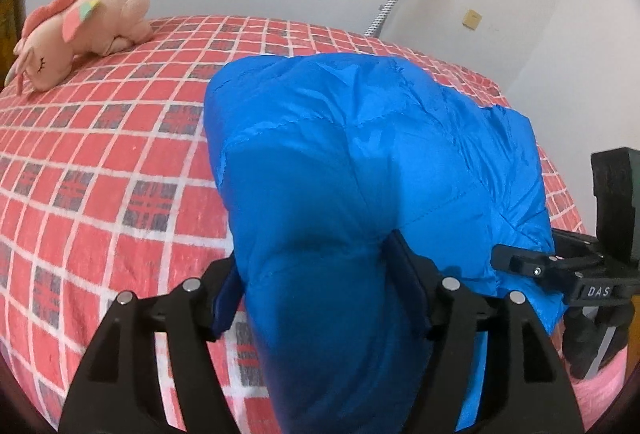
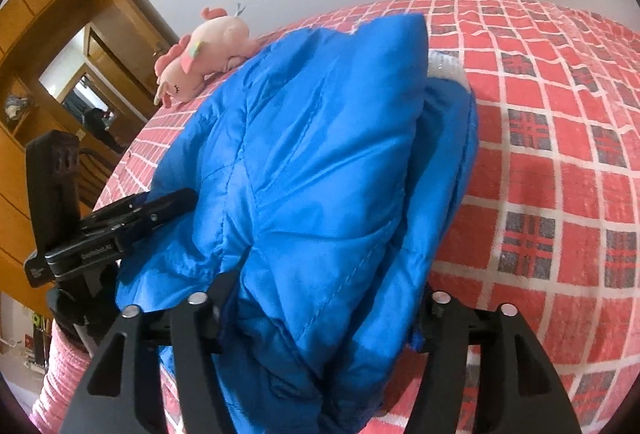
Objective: Fold large clothes
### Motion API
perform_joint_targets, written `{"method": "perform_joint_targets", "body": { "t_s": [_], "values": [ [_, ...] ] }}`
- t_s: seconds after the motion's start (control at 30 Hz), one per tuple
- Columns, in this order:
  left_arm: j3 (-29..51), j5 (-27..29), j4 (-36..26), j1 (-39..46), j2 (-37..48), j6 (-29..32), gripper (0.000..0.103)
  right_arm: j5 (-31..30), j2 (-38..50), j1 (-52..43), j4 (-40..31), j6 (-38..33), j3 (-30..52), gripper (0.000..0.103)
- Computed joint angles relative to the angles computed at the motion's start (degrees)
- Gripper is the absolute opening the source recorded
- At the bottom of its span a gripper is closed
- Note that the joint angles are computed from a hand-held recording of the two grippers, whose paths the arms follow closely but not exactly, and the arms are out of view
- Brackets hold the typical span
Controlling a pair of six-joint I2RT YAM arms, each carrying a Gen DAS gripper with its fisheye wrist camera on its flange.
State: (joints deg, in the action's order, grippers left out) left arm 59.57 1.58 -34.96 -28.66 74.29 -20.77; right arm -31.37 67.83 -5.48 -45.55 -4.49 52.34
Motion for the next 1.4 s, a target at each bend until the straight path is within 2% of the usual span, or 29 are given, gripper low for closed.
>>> {"method": "perform_joint_targets", "body": {
  "t_s": [0.13,0.4,0.47,0.73,0.8,0.93,1.0,1.07,1.13,1.23,1.27,1.4],
  "values": [
    [-0.02,-5.4,-3.16,-2.49,-3.47,0.45,0.069,2.53,-4.46,-0.84,-3.91,-1.1,0.59,0.069],
    [-2.79,-15.16,-9.04,-11.34,-12.55,-2.24,0.073,11.17,-15.59,0.61,-10.38,-2.98,-0.07,0.07],
    [-4.66,-16.82,-8.99,-13.06,-13.43,-3.35,0.074,15.3,-17.26,1.14,-10.05,-2.48,-2.16,0.07],
    [-9.7,-19.77,-4.6,-15.56,-12.67,-5.13,0.075,15.61,-13.26,1.1,-3.68,0.88,-7.57,0.07],
    [-9.54,-19.63,-5.03,-15.46,-12.79,-6.01,0.075,15.68,-14.18,0.59,-4.12,1.08,-7.7,0.07],
    [-7.7,-23.82,-9.39,-18.9,-14.18,-8.92,0.077,19.42,-20.48,3.27,-6.76,2.29,-7.28,0.073],
    [-6.68,-27.61,-12.45,-21.99,-15.17,-11.14,0.084,20.61,-23.52,4.09,-8.95,3.08,-7.03,0.077],
    [-5.78,-30.64,-15.61,-25.05,-16.28,-14.13,0.086,20.76,-25.9,4.33,-10.92,3.66,-6.73,0.083],
    [-4.71,-33.45,-19.07,-28.26,-16.65,-17.57,0.09,19.65,-28.64,4.64,-12.85,3.99,-6.78,0.091],
    [-3.92,-38.21,-23.89,-34.04,-16.97,-23.49,0.092,17.61,-32.03,5.15,-15.17,4.69,-7.06,0.096],
    [-3.63,-40.11,-25.84,-36.19,-16.68,-26.07,0.096,18.18,-33.18,6.19,-15.75,5.53,-7.21,0.097],
    [-1.38,-46.47,-35.0,-43.95,-13.64,-37.03,0.097,24.74,-37.5,14.68,-18.24,11.5,-7.43,0.099]
  ]
}}
